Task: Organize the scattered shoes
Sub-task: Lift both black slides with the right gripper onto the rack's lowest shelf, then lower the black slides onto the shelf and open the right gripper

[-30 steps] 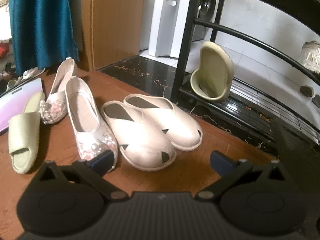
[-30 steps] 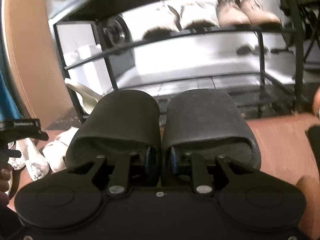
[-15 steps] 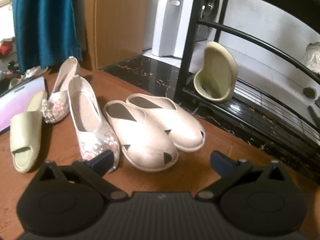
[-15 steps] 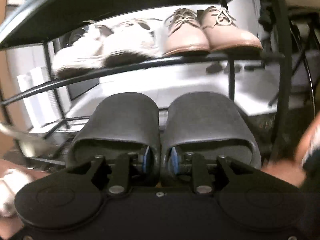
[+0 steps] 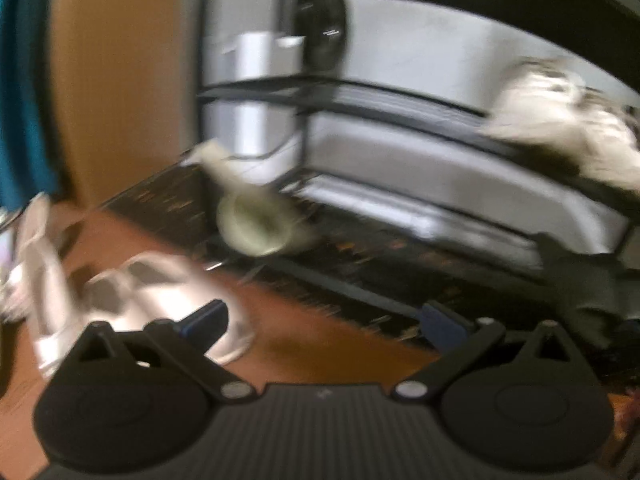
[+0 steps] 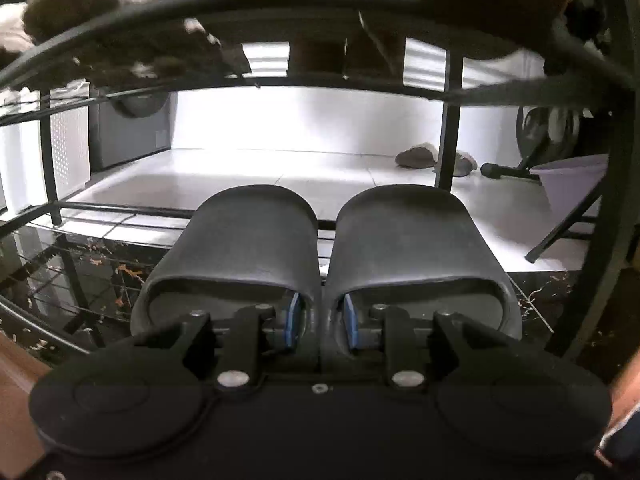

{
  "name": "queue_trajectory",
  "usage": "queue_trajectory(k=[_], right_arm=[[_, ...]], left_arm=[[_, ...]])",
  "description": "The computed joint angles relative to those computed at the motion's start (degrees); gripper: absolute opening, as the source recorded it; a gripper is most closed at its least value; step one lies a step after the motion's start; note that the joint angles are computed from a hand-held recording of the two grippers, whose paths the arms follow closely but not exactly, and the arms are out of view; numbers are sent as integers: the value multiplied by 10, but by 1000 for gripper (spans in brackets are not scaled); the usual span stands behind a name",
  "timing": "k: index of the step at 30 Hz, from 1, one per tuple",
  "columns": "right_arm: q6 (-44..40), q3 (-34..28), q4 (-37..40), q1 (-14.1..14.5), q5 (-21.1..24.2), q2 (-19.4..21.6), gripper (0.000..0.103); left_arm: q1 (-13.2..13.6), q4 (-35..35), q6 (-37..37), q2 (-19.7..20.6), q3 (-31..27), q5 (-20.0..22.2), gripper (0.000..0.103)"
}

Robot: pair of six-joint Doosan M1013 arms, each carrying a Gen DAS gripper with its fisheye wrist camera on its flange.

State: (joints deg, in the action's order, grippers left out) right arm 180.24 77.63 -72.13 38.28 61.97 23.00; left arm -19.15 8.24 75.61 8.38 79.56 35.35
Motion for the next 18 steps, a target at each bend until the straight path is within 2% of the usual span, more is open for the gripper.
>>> queue_trajectory(k=[4, 7, 11, 15, 18], right_arm=[[21, 10, 0, -10, -5, -1, 24], [39, 17, 6, -21, -6, -1, 24], [41, 27, 0, -27, -20, -4, 25], [47, 39, -17, -29, -29, -6, 30], [44, 40, -24, -27, -26, -5, 32]], left_arm=[[-25, -2, 36, 6, -7, -7, 102], [-38, -8, 54, 14, -15, 10, 102], [-43, -2, 43, 18, -19, 28, 102], [-44, 11, 33, 26, -31, 64, 102], [-43, 26, 22, 25, -32, 70, 102]])
